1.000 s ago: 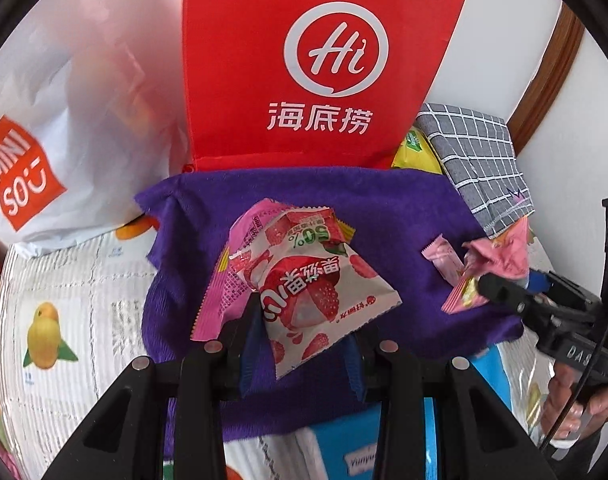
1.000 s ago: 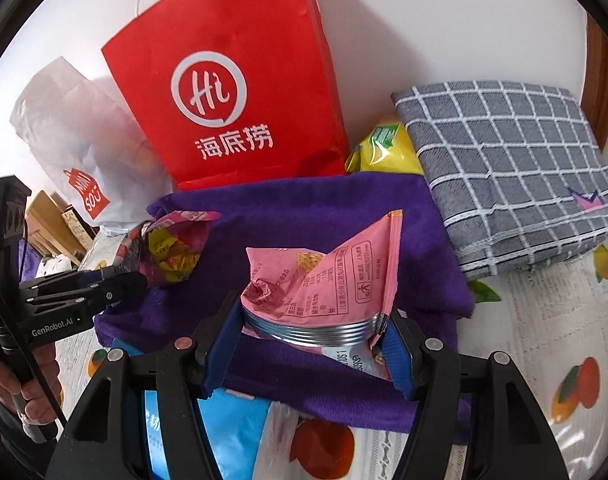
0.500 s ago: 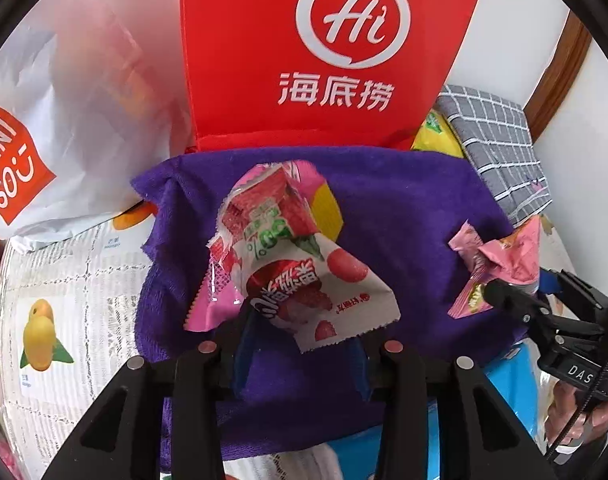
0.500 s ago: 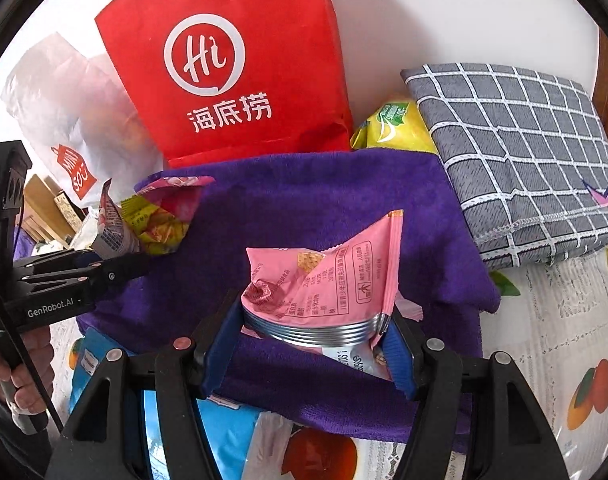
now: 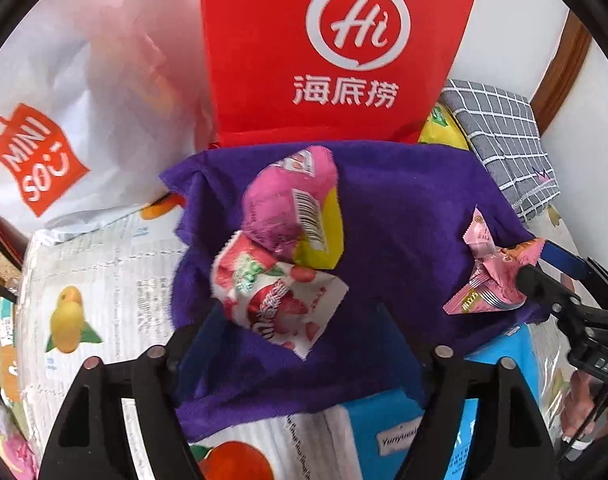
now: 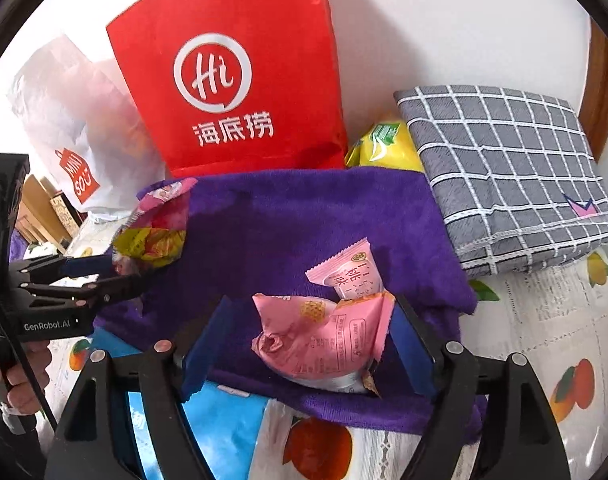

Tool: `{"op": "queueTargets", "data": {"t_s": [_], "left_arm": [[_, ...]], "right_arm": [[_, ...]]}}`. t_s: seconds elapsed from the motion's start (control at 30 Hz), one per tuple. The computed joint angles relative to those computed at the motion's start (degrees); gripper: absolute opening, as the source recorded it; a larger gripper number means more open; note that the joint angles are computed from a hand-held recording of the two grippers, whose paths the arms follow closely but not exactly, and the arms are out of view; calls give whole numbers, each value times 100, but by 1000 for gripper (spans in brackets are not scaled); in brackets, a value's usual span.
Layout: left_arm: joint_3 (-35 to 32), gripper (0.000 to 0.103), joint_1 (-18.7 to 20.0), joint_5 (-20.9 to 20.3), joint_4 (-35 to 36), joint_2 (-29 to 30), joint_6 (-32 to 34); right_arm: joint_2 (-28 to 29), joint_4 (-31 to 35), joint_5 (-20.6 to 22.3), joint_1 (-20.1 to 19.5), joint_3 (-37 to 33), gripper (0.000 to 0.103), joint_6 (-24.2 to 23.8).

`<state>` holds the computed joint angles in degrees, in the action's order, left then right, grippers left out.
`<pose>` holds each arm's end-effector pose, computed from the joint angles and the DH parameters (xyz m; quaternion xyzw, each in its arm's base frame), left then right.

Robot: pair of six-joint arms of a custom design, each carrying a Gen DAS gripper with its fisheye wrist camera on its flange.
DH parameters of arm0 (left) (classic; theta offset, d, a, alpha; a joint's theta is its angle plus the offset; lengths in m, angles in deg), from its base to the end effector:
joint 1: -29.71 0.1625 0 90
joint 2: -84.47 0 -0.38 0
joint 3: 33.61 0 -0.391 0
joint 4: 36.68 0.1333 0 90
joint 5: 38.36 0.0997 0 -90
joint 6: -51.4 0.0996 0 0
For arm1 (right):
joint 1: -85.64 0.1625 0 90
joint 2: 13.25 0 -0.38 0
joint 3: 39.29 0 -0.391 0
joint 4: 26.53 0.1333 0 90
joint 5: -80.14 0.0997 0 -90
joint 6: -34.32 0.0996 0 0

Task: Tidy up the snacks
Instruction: 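Open both grippers to drop the two packets onto the purple towel, then grasp the red-and-pink stick candy with the right gripper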

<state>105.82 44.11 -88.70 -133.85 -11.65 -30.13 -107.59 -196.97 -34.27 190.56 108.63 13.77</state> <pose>-0.2216 -0.2601 0.1514 0.0588 0.8986 -0.2582 0.3499 0.1748 -0.2983 0.1909 0.2428 -0.9204 0.2166 0.2165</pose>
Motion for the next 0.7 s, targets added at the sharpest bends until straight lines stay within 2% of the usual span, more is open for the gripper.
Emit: {"op": "queueTargets", "data": {"t_s": [0.27, 0.43, 0.63, 0.7], "left_arm": [[-96, 78, -534, -173, 763, -326, -613], [-1, 78, -1002, -385, 1126, -575, -1181], [219, 78, -1682, -797, 1337, -876, -1866], [280, 78, -1921, -952, 1414, -960, -2062]], "right_arm": [[-1005, 777, -24, 325, 248, 83, 247], [-1930, 1661, 79, 489, 409, 82, 646], [-3003, 2811, -57, 796, 603, 76, 1243], [-3312, 3266, -269, 1059, 648, 73, 1410]]}}
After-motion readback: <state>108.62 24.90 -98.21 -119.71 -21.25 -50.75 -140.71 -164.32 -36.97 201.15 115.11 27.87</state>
